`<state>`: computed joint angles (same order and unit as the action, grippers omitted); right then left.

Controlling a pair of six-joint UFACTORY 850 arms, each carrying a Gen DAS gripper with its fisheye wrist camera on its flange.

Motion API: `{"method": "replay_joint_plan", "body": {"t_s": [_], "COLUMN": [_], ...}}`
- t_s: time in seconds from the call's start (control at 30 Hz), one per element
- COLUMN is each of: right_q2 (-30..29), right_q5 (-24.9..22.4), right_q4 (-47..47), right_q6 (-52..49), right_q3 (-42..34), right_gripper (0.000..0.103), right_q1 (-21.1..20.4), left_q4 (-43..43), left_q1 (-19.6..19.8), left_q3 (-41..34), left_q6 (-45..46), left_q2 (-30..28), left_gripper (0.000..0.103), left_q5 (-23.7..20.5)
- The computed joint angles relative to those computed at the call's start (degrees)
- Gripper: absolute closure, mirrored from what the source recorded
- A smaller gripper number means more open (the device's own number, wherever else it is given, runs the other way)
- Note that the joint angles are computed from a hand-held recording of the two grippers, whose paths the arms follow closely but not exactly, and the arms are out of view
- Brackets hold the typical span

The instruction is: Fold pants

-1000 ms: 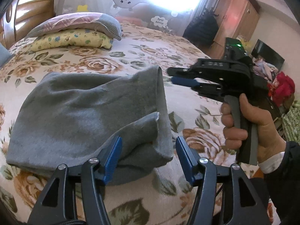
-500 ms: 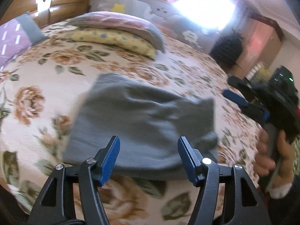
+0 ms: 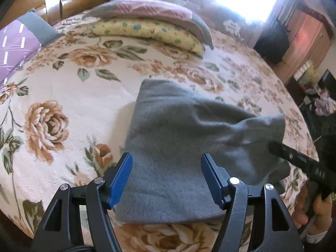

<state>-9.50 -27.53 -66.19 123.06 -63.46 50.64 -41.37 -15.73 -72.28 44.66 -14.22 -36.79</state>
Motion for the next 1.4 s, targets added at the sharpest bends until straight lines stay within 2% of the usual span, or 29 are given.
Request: {"method": "replay_joint_plan", "body": {"t_s": [0.2, 0.43, 0.7, 0.9, 1.4], "right_q2": [0.1, -1.3, 1.1, 3.5, 3.9], "right_q5": [-7.7, -10.0, -8.3, -11.8, -8.5], "right_q4": [7.6, 3.6, 2.0, -0.8, 0.5], "right_q6": [-6.0, -1.9, 2.2, 10.1, 12.6], "right_q3": [2.4, 5.1, 6.2, 7.5, 9.2], "right_gripper": [0.051, 0.051, 0.051, 0.040, 0.038], "right_q1": [3.4, 6.0, 5.2, 5.4, 3.5], "left_q4": [1.0, 2.8, 2.1, 3.3, 5.0], "left_q1": [-0.8, -2.2, -0.7, -0.7, 0.4], "left_q3": [2.9, 6.9, 3.7, 2.4, -0.9], "left_q6": [0.6, 2.6, 2.2, 2.3, -0.4], "left_q2": [0.3, 1.8, 0.6, 0.5, -2.9], "left_gripper": [0.035, 0.032, 0.032, 0.032, 0.032], "left_q5": [0.1, 3.5, 0.4, 3.3, 2.9]}}
